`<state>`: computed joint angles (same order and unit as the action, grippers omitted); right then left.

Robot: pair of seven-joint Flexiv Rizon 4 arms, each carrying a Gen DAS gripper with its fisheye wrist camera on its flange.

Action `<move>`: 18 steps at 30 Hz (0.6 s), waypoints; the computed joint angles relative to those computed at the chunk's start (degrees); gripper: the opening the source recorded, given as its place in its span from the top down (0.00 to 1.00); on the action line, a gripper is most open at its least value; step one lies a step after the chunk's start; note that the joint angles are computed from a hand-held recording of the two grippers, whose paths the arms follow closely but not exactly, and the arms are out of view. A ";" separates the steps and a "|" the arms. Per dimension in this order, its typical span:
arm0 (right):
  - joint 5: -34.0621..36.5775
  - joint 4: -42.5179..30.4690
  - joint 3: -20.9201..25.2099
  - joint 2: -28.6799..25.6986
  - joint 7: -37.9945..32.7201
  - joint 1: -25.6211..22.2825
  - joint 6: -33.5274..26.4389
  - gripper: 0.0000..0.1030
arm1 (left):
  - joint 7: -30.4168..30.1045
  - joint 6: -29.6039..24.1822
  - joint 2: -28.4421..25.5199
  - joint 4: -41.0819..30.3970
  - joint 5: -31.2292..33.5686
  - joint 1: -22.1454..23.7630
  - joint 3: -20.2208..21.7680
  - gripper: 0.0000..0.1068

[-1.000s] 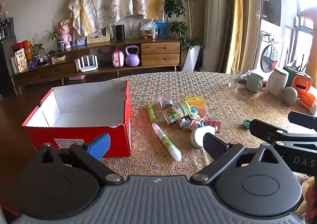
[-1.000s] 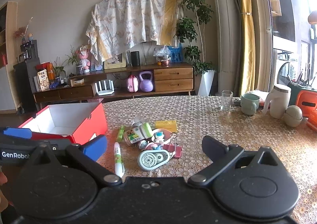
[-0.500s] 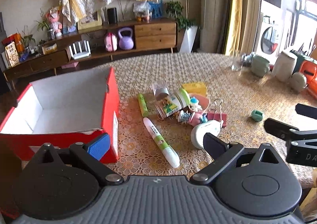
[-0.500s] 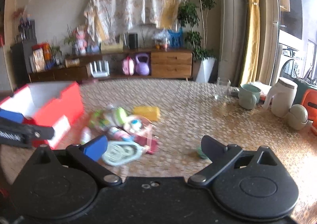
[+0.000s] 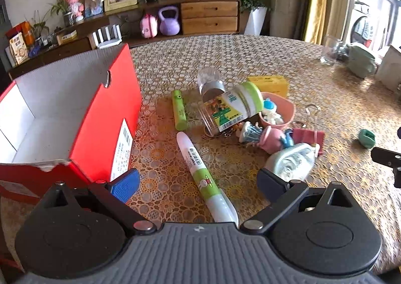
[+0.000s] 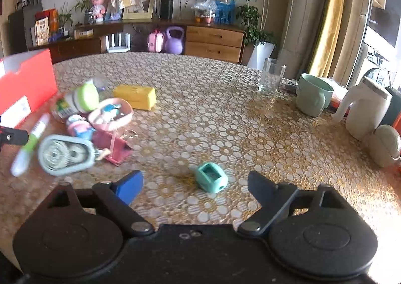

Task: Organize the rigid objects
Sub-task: 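Grasp the teal pencil sharpener with the right tool while the left tool grasps the white marker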

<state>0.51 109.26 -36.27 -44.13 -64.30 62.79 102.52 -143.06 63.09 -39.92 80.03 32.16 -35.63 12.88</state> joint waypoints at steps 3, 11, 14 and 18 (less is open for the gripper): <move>-1.21 -1.46 1.79 -0.55 0.17 -2.62 -1.24 0.22 | 0.42 -1.64 -1.75 -2.26 -0.72 0.37 -0.21 0.07; -5.63 -5.19 6.88 -1.67 0.73 -9.27 -3.12 0.42 | 0.93 -2.27 -4.01 -3.86 -2.95 1.54 -0.86 0.18; -6.97 -5.89 9.00 -1.64 0.74 -11.31 -2.89 0.47 | 2.95 -2.05 -4.21 -3.37 -5.45 3.30 -2.58 0.45; -8.03 -6.39 9.87 -1.74 0.94 -12.12 -3.12 0.54 | 2.73 -0.94 -4.42 -2.87 -7.15 3.35 -1.84 0.49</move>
